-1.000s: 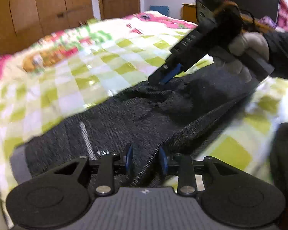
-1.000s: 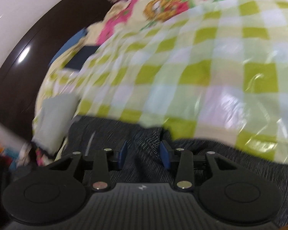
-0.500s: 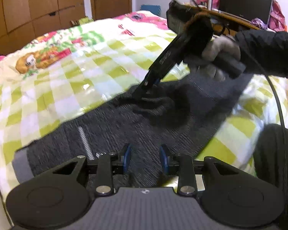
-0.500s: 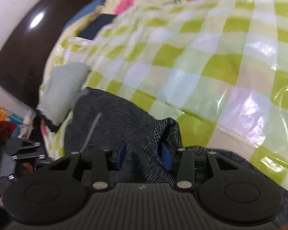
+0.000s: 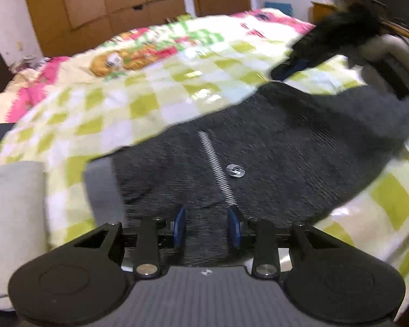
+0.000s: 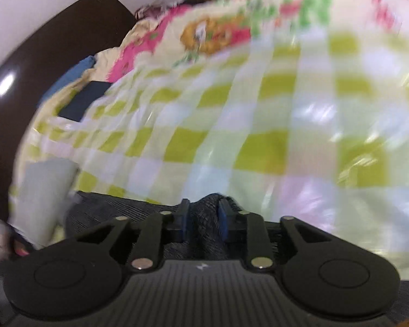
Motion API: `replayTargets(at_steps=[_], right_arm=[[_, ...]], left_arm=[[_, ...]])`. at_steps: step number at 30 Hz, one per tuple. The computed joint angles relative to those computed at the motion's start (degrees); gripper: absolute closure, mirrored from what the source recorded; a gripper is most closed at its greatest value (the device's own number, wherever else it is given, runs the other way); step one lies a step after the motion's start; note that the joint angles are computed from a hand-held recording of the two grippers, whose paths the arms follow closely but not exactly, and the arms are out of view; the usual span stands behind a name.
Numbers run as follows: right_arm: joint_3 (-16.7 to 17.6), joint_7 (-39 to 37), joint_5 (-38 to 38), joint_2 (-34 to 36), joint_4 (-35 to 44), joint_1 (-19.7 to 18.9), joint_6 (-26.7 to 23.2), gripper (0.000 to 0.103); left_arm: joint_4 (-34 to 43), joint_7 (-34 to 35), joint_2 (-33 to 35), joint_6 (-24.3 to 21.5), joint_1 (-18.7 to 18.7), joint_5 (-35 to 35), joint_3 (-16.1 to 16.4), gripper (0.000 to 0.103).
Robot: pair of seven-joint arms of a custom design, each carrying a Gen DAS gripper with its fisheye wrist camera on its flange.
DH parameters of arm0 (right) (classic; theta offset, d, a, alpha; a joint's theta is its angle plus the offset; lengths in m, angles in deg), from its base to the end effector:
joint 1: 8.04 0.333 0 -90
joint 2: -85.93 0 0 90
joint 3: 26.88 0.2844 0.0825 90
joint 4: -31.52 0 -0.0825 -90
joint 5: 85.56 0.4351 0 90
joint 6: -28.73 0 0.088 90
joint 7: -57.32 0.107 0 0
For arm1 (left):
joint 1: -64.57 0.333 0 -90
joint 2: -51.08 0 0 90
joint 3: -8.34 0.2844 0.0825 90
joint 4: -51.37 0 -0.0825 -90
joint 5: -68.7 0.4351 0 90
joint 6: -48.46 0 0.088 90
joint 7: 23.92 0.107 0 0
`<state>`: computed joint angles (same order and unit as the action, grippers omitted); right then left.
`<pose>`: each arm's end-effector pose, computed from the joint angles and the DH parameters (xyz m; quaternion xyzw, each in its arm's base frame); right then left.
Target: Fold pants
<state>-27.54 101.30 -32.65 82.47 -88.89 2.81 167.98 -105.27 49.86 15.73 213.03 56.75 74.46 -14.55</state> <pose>0.6029 0.1109 0.4337 -0.7605 0.5183 0.0057 0.3912 0.3976 -0.2296 0.4184 -0.5298 0.7635 -0.2613 0.2610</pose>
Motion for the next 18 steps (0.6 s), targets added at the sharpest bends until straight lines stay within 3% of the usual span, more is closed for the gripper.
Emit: replayTargets(at_steps=[2,3,7,9,11,18], right_arm=[[0.67,-2.22,0.31,-6.23,-6.25,1.23,5.41,0.076],[0.20,-3.68,1.40,-8.93,-8.72,2.33,5.41,0.076],[-1.65,-3.28,3.37,-12.98,-13.84,6.75,-0.68,0.076],[-0.78,-1.71,2.14,-13.55,-16.51,8.13,0.49,0.076],[-0.46,0.01,0.37,-13.61,-18.56,9.02,2.22,0.078],[-2.92,4.84,1.02,-19.95,-23.40,11.12,10.42,0.073]], left_arm=[[-0.73,-3.34,-1.29,1.63,2.69,0.67,-2.09,0.056],[-1.05,-5.06,-1.73,2.82,4.12,1.21,-3.38,0.056],[0.26,-11.59,-0.81,6.35,13.99,5.87,-11.38,0.055],[1.36,-13.19,0.56,5.28,17.09,8.02,-13.51,0.055],[3.54,-13.49,2.68,-0.31,18.87,10.98,-14.75,0.051],[3.76,-16.00,1.09,-4.32,12.18,12.69,-9.14,0.051]])
